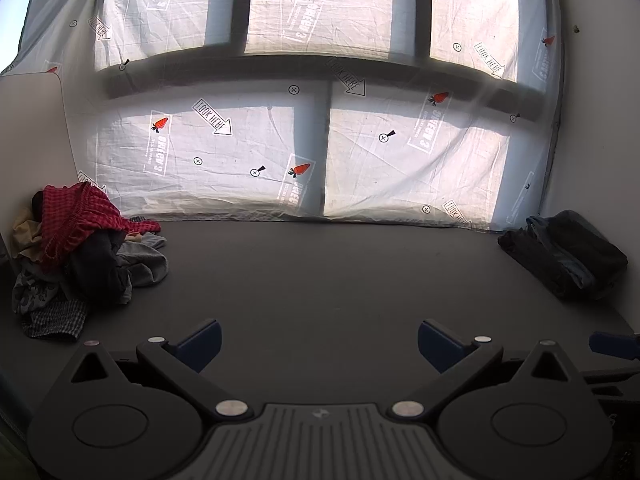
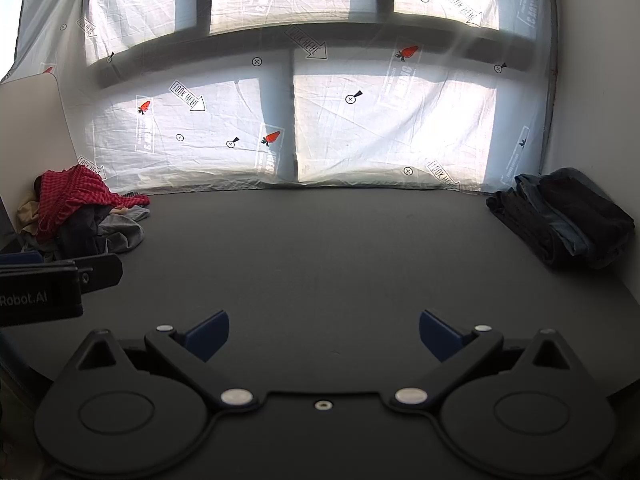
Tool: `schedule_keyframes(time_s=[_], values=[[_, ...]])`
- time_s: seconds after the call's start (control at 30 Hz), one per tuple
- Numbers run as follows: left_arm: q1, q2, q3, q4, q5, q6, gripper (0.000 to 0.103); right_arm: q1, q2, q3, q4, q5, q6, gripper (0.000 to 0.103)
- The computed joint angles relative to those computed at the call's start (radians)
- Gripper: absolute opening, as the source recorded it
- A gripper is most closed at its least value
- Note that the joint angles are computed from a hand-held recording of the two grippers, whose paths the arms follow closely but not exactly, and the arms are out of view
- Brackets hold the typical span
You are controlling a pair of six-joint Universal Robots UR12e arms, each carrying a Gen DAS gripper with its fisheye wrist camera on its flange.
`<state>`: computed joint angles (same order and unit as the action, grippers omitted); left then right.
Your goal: Fold clothes
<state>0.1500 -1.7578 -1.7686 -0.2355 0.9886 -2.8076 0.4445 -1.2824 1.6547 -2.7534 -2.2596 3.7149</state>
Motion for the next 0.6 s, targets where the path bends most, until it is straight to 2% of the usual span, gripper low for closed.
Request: schedule_keyframes(time_s=[0.17,0.6], values=[[0.0,0.001,-0.009,0.024,-0.003,-0.008,0.103,0.001,0.005,-0.017,0.014,-0.002,0.001,0.103],[0.001,-0.006,0.014,0.011,-0.004,-0.012,0.103,0.001,0.009,-0.035,0.03,-0.009,-0.009,0.103]])
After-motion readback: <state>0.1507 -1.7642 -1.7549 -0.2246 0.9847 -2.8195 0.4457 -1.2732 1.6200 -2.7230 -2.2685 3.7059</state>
